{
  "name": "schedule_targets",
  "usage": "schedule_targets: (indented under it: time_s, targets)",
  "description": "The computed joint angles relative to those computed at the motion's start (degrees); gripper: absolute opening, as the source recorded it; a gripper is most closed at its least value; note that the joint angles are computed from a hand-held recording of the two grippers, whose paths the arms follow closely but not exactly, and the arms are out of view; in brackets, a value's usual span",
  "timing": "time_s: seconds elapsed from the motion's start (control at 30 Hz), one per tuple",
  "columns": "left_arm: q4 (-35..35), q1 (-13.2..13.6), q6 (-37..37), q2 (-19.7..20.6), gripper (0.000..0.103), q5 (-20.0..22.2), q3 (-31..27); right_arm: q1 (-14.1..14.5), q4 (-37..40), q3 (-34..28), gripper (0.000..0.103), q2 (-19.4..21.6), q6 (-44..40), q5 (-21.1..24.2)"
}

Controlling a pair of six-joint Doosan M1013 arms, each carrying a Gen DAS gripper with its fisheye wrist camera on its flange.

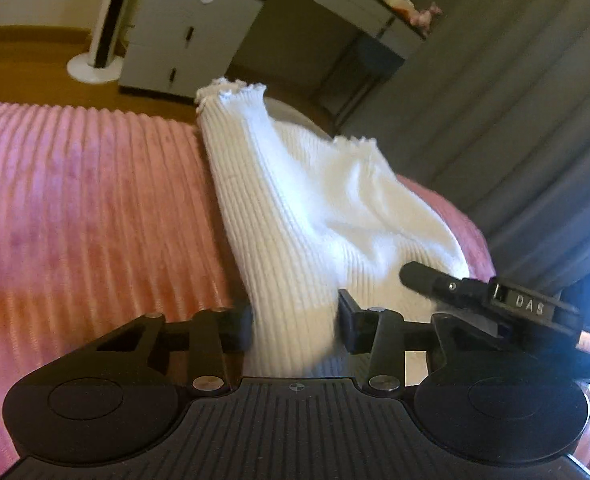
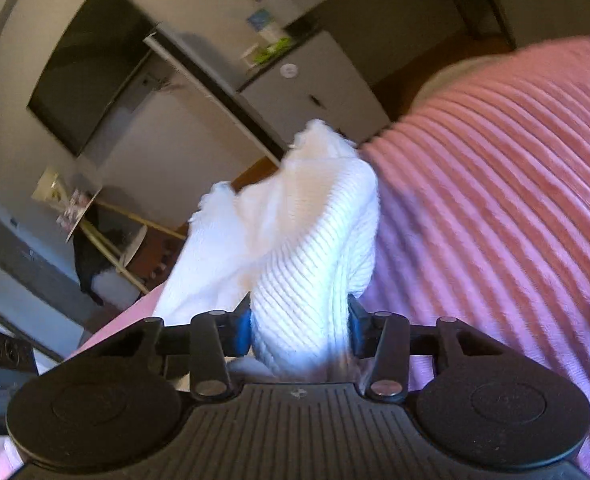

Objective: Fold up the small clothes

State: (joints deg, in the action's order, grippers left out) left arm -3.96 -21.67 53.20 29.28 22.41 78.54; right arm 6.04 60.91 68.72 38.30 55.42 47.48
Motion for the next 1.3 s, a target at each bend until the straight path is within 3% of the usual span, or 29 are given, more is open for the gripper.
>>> schedule_targets:
  time_s: [0.2,0.4,0.47,0.57,0.7,0.77,0.87,0.93,1.03,1.2,1.23,1.3]
  targets:
    - [16.1,-0.4,-14.4,-5.9,0.043,-1.0,5.3,2.2,3.1,0.9,0.042,-2.1,-5.9,2.7]
    - [32.8,-2.4,-26.7,-12.4,0.045,5.7,12.2,4.5,8.4,4.9,0.042,-3.7,-9.6,7.0]
    - [39.0,-3.5,-32.6,-13.6,0.05,8.9,14.3,5.2,8.7,6.5,0.046,-4.1,-9.6,8.0]
    - [41.8,-5.0,-38.3,-14.5,0.053,15.7,16.2,6.7,2.4,9.2,0.057,-5.9,-4.4,3.5]
    - [48.5,-6.8,-50.5,-18.7,0.071,13.5,22.5,4.7,9.0,16.4,0.068,-10.3,-2.2,0.8]
    - [52.9,-8.2,-55.9,-20.0,0.072,14.0,24.5,3.8,11.2,20.1,0.071,-12.7,-3.2,-0.1]
    - [55.5,-9.7,-59.0,-20.4,0.072,12.8,26.6,3.4,13.0,23.5,0.074,-14.2,-1.8,2.5]
    - [53.1,-9.3,-56.2,-19.5,0.072,11.3,26.6,3.4,15.3,24.4,0.075,-13.7,0.0,4.4]
    - [54.8,-9.5,-56.3,-17.9,0.072,13.7,25.7,4.6,18.5,25.6,0.083,-13.7,0.2,1.7]
    - [55.8,-8.4,-61.0,-17.5,0.07,12.6,25.8,6.5,18.5,24.7,0.088,-13.0,3.6,-2.2]
    - [56.0,-8.1,-62.2,-17.5,0.07,11.9,26.0,6.8,18.9,24.6,0.086,-12.8,4.4,-3.0]
    - [56.3,-7.6,-63.8,-17.9,0.07,10.4,26.7,7.7,19.6,24.6,0.069,-12.6,5.4,-4.9]
